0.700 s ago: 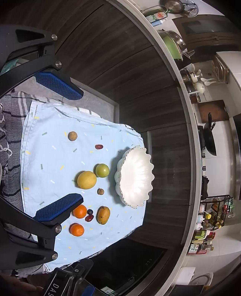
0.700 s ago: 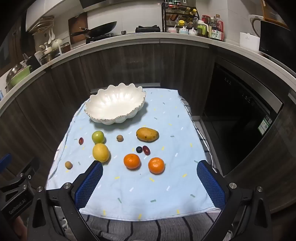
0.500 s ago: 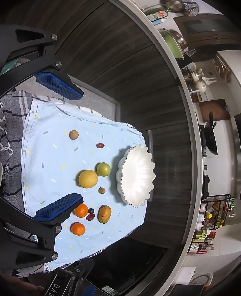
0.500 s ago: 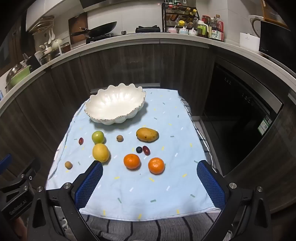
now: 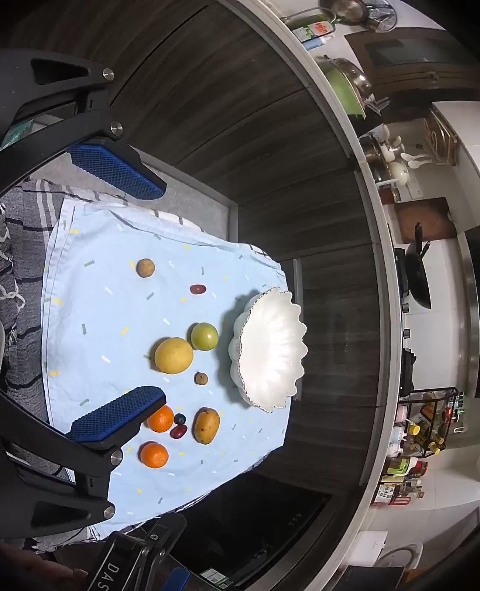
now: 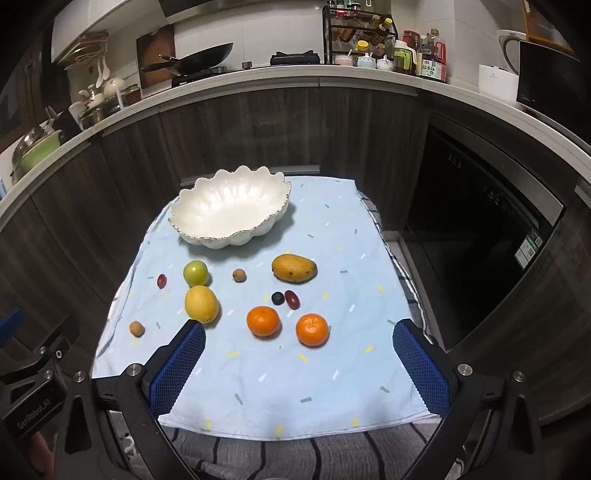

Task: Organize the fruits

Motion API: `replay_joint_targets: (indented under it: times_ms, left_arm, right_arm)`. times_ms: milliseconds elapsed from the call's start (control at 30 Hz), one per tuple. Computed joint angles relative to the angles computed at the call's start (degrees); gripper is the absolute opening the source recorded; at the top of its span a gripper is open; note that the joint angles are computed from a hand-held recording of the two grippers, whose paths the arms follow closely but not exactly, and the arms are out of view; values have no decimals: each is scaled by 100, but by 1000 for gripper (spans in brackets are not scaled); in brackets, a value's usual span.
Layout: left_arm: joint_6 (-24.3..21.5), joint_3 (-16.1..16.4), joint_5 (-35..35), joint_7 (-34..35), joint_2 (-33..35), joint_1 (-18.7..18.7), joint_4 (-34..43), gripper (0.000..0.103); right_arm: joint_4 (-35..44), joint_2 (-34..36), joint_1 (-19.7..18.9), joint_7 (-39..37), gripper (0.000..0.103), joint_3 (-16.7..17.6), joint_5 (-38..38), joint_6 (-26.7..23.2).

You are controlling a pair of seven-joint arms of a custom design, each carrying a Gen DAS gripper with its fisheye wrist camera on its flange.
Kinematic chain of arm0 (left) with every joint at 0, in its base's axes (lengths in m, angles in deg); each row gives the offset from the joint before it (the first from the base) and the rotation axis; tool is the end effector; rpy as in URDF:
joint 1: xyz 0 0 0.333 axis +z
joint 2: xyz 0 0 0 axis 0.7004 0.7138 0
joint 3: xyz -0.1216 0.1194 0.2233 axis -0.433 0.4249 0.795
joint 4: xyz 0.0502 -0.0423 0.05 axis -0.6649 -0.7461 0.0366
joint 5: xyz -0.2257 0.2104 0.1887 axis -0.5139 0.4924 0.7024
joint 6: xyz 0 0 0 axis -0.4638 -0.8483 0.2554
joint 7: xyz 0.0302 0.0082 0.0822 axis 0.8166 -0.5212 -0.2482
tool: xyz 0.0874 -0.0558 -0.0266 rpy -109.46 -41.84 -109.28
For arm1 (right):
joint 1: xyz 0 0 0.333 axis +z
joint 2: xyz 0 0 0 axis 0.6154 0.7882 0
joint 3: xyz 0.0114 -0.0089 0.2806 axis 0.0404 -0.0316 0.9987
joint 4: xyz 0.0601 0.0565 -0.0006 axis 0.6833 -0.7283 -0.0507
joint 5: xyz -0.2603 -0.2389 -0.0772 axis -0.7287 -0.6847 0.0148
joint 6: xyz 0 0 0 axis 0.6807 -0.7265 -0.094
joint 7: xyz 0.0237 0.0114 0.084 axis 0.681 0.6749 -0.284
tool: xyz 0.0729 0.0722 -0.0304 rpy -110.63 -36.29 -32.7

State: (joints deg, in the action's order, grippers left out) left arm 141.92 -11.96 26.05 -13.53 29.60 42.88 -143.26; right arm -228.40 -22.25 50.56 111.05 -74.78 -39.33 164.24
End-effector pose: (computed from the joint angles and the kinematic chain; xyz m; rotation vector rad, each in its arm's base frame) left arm 0.4817 -0.1406 0.4443 -1.5458 1.8663 -0.7339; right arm 0.4291 0.1633 0.4674 -1.5319 2.0837 -0.7777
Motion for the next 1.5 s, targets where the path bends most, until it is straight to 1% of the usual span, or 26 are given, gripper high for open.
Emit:
replay_joint_targets:
  times_ms: [100,533,1500]
  left_arm:
    - [36,-30,129,-116,4,41,-11,103]
    - [49,-46,268,-234,20,45,5,103]
    - [28,-25,228,-188,68,15,53,103]
  right_arm:
    - [-51,0,-23,10,103,-20,-29,61]
    - [-44,-2,-28,15,103,-11,-24,44]
    - [-50,14,-25,-22,103,-29,15,71]
